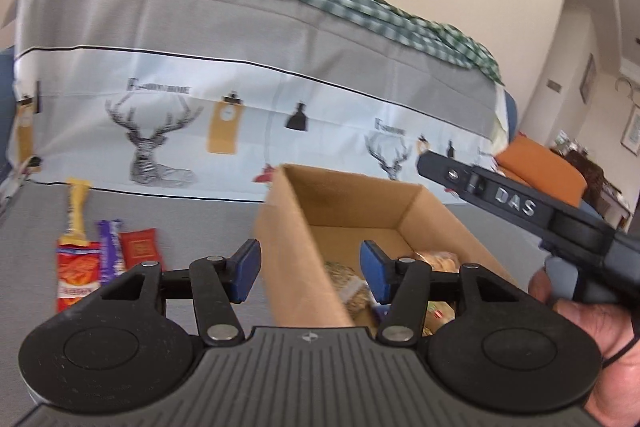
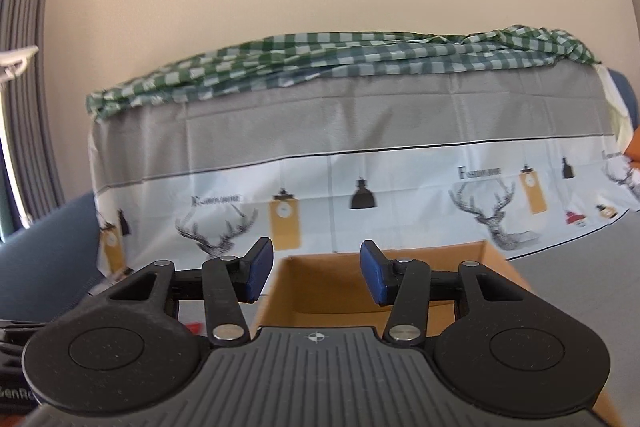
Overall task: Organize snacks
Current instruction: 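Move both open tools back to the remaining snacks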
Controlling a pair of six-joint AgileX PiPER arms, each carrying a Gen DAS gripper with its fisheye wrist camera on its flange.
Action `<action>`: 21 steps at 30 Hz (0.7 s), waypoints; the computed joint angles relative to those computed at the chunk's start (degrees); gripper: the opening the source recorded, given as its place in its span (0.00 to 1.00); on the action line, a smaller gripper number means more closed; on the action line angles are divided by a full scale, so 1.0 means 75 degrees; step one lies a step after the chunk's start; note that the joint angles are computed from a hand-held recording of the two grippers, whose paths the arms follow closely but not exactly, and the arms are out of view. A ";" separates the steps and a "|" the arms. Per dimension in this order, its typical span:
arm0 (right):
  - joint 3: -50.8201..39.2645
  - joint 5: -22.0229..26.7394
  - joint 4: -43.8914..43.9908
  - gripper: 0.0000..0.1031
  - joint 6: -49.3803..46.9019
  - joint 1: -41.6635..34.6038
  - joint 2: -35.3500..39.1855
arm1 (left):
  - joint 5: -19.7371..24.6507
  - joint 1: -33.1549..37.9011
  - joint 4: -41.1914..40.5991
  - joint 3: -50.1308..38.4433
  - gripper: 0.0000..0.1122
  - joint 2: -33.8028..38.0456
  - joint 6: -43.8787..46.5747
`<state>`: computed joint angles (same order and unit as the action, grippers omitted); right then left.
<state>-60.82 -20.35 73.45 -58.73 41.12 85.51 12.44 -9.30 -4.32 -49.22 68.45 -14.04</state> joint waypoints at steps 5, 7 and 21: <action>-0.0210 -0.0112 -0.0958 0.49 0.1420 0.0528 0.0321 | 0.1044 0.1383 -0.1121 -0.0544 0.49 0.0109 0.1417; -0.0362 -0.0143 -0.1065 0.49 0.1466 0.0773 0.0505 | 0.1506 0.2028 -0.1713 -0.0997 0.44 0.0472 0.2160; -0.2091 0.0859 0.1641 0.48 -0.2063 0.1745 0.2079 | 0.1519 0.4715 -0.4895 -0.1917 0.10 0.2462 0.3856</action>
<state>-76.50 -13.91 85.76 -74.21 54.21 101.11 23.83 26.07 -41.04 -63.60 86.92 14.88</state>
